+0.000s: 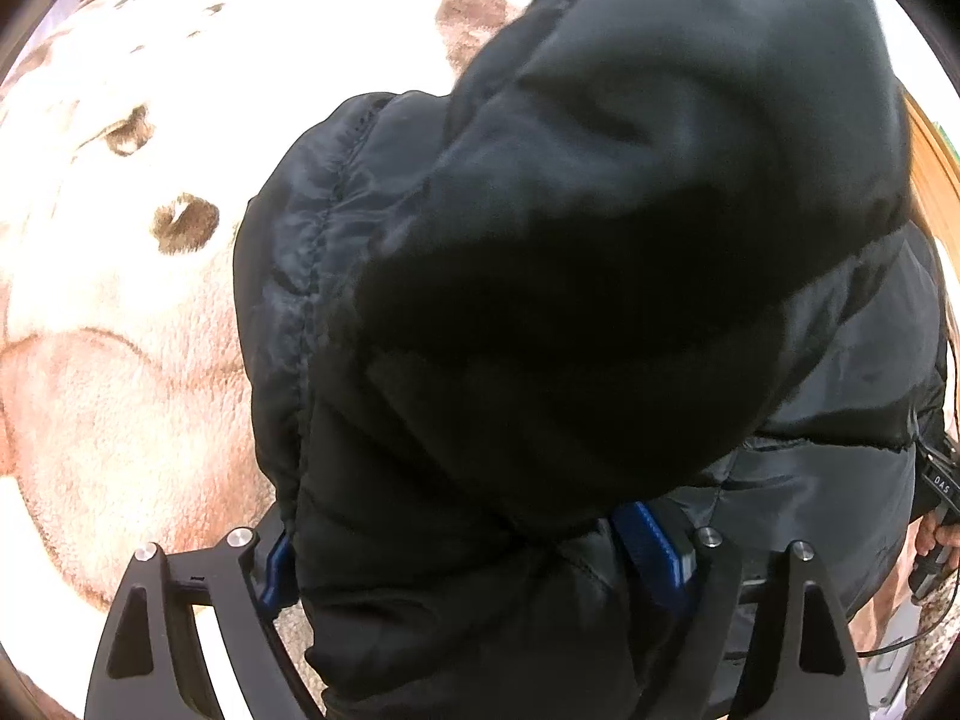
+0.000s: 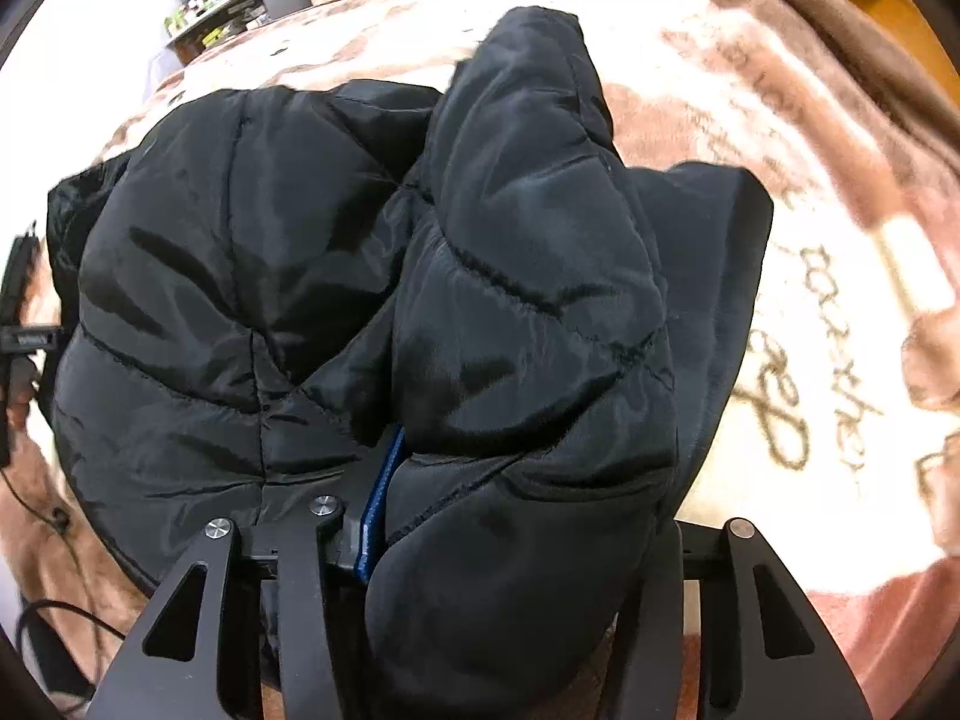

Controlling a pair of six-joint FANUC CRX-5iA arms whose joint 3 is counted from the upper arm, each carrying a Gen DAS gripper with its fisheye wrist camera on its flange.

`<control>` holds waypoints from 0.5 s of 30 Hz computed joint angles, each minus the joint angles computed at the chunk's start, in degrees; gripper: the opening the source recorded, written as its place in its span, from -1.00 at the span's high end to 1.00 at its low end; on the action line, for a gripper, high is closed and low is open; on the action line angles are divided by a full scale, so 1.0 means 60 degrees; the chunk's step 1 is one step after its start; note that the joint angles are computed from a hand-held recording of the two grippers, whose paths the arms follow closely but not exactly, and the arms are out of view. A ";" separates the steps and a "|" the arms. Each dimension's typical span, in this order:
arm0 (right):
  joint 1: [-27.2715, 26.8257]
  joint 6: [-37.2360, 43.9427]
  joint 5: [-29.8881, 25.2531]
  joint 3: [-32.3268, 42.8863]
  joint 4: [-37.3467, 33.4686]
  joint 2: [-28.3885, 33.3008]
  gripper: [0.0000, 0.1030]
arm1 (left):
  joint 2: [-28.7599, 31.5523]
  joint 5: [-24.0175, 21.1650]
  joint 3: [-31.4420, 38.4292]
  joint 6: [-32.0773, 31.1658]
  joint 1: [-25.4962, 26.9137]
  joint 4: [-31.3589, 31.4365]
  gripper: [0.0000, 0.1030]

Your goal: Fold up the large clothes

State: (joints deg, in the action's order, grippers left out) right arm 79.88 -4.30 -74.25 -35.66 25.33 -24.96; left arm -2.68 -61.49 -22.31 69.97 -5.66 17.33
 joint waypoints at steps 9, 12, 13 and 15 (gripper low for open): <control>0.0670 -0.0569 -0.0666 0.0655 0.0127 0.0583 0.25 | -0.0882 0.0224 -0.0307 0.0234 -0.0206 -0.0003 0.02; 0.1049 -0.1075 -0.0818 0.0823 0.0268 0.0691 0.29 | -0.1260 0.0284 -0.0595 0.0057 -0.0022 0.0348 0.15; 0.1135 -0.1117 -0.0915 0.0876 0.0289 0.0714 0.30 | -0.1339 0.0267 -0.0597 0.0112 -0.0038 0.0320 0.20; 0.1337 -0.1219 -0.1132 0.1140 0.0352 0.0950 0.32 | -0.1519 0.0246 -0.0578 0.0292 -0.0120 0.0149 0.27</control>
